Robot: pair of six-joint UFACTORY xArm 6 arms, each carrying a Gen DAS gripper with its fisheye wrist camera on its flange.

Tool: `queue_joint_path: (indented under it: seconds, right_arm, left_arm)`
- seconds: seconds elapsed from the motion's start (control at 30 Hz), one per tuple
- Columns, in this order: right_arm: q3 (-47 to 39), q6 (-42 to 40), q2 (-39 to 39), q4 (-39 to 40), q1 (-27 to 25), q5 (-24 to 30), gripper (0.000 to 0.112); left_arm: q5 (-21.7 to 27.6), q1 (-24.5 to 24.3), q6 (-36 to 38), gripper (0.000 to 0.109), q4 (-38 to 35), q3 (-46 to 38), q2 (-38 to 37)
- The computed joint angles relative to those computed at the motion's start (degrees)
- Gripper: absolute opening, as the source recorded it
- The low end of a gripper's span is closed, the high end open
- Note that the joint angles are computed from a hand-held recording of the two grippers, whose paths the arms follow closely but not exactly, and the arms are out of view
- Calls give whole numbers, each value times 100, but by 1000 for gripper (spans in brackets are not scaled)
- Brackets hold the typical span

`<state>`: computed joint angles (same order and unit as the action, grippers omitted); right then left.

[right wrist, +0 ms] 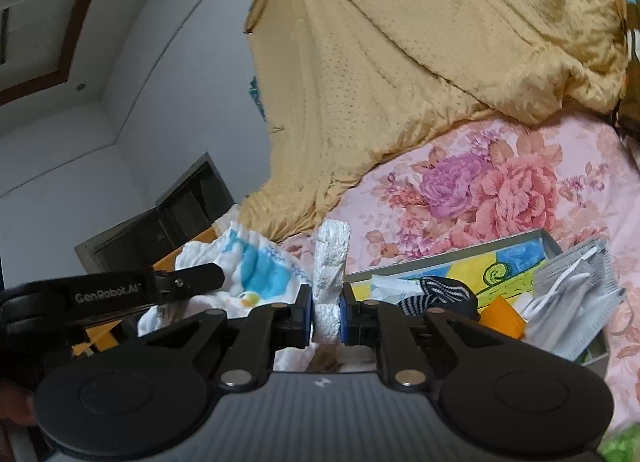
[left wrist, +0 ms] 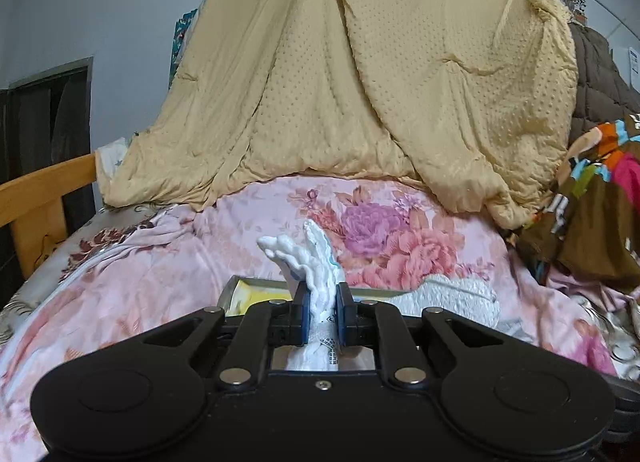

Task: Organize soft objects
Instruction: 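Lift the white knit cloth and white towel and carry both over the tray, then lower both white items into the tray and open both tools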

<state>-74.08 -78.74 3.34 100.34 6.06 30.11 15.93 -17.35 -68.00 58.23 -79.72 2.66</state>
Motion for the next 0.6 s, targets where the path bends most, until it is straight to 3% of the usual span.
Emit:
queue_joint_path:
  seconds: [0.23, 0.6]
  right_arm:
    - [-529, 613, 543, -490, 59, -334, 14]
    - [-994, 1678, 1044, -1577, 159, -802, 18]
  left_arm:
    - [143, 46, -212, 13, 77, -755, 910]
    - [568, 67, -230, 17, -161, -1087, 1420]
